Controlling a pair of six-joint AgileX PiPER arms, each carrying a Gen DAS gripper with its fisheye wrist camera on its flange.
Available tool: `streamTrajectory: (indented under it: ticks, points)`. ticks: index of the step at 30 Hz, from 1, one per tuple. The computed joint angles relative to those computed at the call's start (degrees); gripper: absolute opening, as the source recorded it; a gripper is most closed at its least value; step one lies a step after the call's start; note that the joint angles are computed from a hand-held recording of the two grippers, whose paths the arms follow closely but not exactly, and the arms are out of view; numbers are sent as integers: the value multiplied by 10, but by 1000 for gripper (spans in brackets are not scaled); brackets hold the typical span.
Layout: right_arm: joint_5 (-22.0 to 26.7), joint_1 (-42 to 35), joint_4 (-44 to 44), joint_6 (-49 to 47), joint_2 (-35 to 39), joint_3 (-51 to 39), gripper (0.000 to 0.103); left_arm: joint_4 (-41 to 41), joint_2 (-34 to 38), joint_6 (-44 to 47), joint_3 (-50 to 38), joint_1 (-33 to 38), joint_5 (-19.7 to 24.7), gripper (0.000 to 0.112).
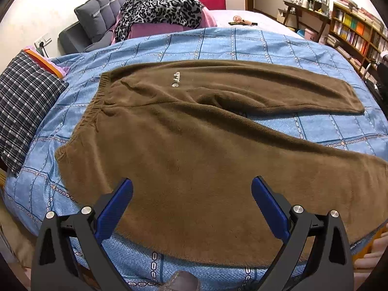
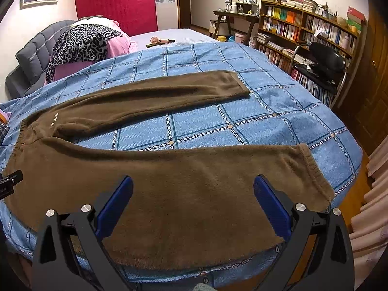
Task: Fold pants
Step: 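Move both grippers toward the waistband of the brown fleece pants, then grasp the waistband edge with the left gripper while the right gripper grasps the leg hem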
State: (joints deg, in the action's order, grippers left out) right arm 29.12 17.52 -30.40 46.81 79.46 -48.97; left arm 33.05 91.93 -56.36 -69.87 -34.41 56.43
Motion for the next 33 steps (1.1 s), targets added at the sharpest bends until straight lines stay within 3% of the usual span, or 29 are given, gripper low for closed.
streamTrajectory:
  ticks: [10, 18, 23, 33]
  points:
    - [1, -15, 36, -46, 50, -40, 100, -32, 45, 36, -40, 34, 8, 97]
    - [3, -37, 47, -98, 112, -89, 100, -86, 79, 120, -71, 102, -34, 97]
    - [4, -83, 94, -160, 170, -160, 100, -51, 141, 141, -142, 145, -13, 97]
    - [42, -122, 124, -244, 321, -380, 100, -61, 270, 235, -337, 259, 23, 97]
